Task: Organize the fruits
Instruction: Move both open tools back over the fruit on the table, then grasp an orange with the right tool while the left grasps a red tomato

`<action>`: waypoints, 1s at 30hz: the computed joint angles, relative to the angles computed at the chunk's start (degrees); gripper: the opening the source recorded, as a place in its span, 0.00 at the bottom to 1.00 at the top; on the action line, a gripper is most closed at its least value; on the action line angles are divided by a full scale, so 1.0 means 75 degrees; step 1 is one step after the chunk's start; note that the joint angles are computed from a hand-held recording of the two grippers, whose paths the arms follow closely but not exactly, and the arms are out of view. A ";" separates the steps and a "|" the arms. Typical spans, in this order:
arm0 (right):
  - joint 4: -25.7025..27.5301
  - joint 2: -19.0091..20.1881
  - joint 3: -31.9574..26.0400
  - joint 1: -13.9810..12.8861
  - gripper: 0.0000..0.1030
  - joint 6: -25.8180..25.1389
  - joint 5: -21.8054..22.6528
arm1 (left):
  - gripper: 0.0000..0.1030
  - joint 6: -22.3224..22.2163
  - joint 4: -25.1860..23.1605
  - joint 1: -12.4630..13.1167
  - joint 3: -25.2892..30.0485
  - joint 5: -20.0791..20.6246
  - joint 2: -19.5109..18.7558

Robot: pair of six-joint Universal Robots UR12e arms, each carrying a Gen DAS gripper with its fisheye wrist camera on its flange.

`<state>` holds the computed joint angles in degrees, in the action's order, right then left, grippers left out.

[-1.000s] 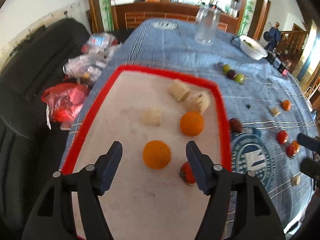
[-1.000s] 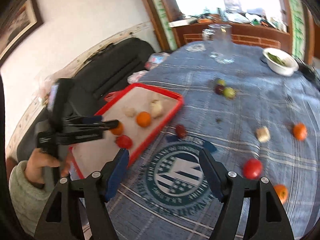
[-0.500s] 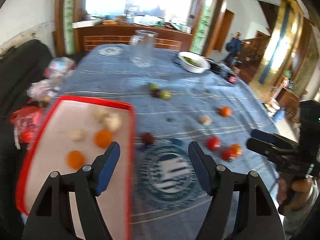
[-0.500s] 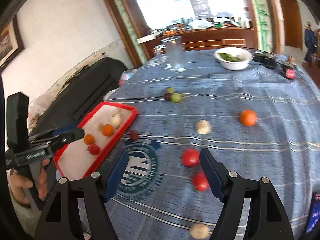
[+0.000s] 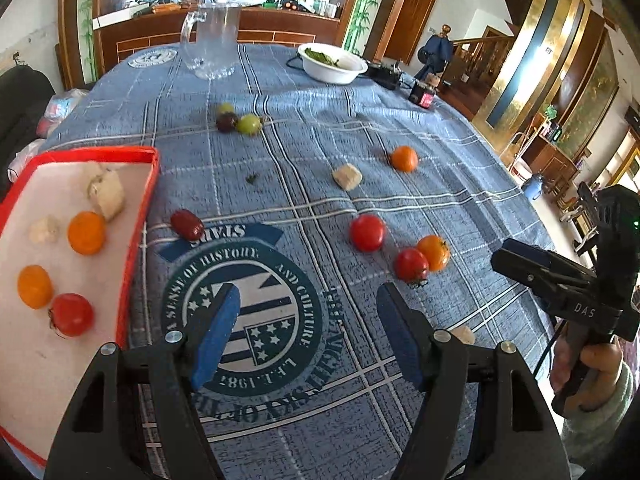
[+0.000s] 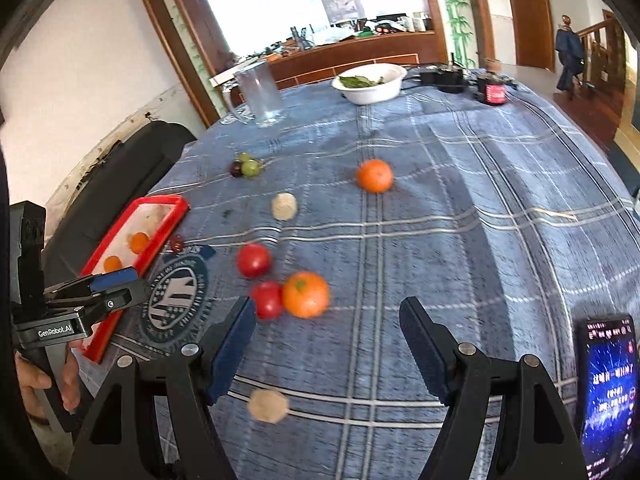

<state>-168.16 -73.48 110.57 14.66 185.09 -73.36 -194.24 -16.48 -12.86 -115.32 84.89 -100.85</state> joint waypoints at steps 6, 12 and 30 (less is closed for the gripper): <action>0.0039 -0.0056 0.0171 -0.0094 0.74 0.0051 0.0005 | 0.68 0.0021 -0.0057 -0.0043 -0.0001 -0.0224 -0.0099; 0.0361 0.0058 -0.0002 -0.0204 0.69 -0.0276 0.0735 | 0.68 0.0908 0.0187 -0.0360 0.0237 -0.0221 -0.0402; 0.1528 0.0778 -0.0835 -0.0253 0.38 -0.0274 0.1832 | 0.31 0.2356 -0.0157 -0.0914 0.1167 0.0335 -0.1234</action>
<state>-156.69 -67.65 104.31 12.76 183.04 -59.62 -176.57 -17.66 -19.71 -106.57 87.40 -110.11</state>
